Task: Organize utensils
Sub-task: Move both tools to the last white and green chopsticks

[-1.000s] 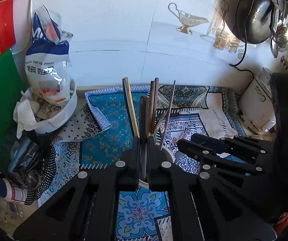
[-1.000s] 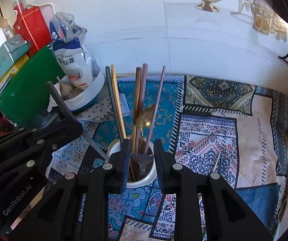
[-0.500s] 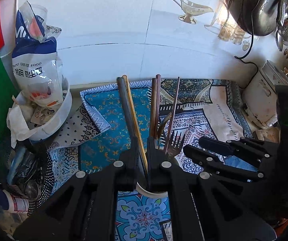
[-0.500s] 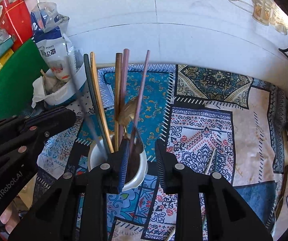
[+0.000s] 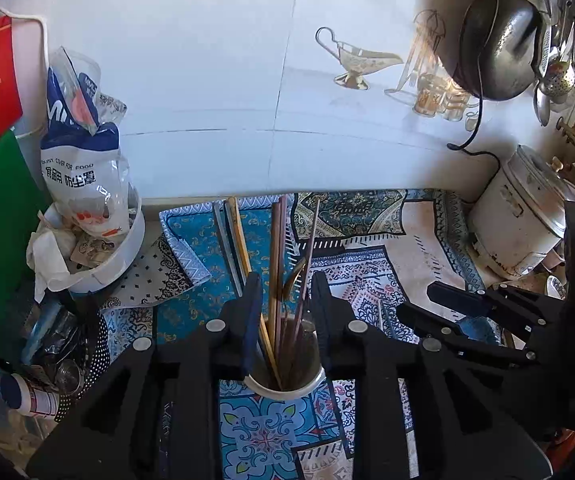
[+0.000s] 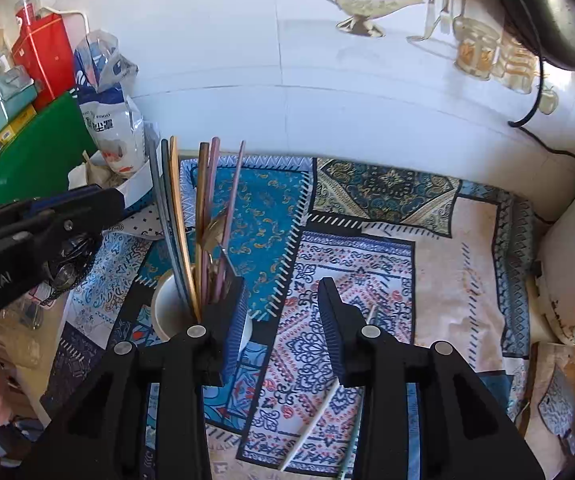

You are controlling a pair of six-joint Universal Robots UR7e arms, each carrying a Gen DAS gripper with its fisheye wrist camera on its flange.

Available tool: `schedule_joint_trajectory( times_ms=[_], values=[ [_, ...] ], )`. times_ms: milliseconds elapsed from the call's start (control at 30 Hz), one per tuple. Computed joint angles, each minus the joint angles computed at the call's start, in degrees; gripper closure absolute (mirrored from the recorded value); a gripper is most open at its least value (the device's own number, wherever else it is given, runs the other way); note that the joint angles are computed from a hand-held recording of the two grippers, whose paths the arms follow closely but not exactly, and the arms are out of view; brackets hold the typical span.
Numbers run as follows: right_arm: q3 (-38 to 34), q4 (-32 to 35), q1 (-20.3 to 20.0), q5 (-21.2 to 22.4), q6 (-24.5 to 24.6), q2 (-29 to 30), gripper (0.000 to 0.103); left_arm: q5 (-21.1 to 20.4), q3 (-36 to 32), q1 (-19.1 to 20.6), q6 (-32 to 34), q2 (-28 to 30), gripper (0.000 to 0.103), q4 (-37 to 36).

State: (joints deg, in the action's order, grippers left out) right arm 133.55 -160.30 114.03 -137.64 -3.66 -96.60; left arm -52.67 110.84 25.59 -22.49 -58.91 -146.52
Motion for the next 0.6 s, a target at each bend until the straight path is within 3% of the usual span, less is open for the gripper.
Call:
schedule_joint_trajectory(
  times_ms=[267,433,600],
  values=[
    [3.0,4.8,-2.2,-0.8,-0.3,-6.6,0.067,-0.9,1.3,-3.6,-0.4,0.7,0.065,-1.1],
    [5.7,9.7,-6.8,0.3,0.5,-12.0,0.067,-3.4,1.9,-4.2,-3.5,2.9,0.063,-0.1],
    [8.6,14.8,-13.8,3.5,0.4,-17.5,0.067,-6.0,2.6,-4.3,-7.2,5.3,0.063,1.4]
  ],
)
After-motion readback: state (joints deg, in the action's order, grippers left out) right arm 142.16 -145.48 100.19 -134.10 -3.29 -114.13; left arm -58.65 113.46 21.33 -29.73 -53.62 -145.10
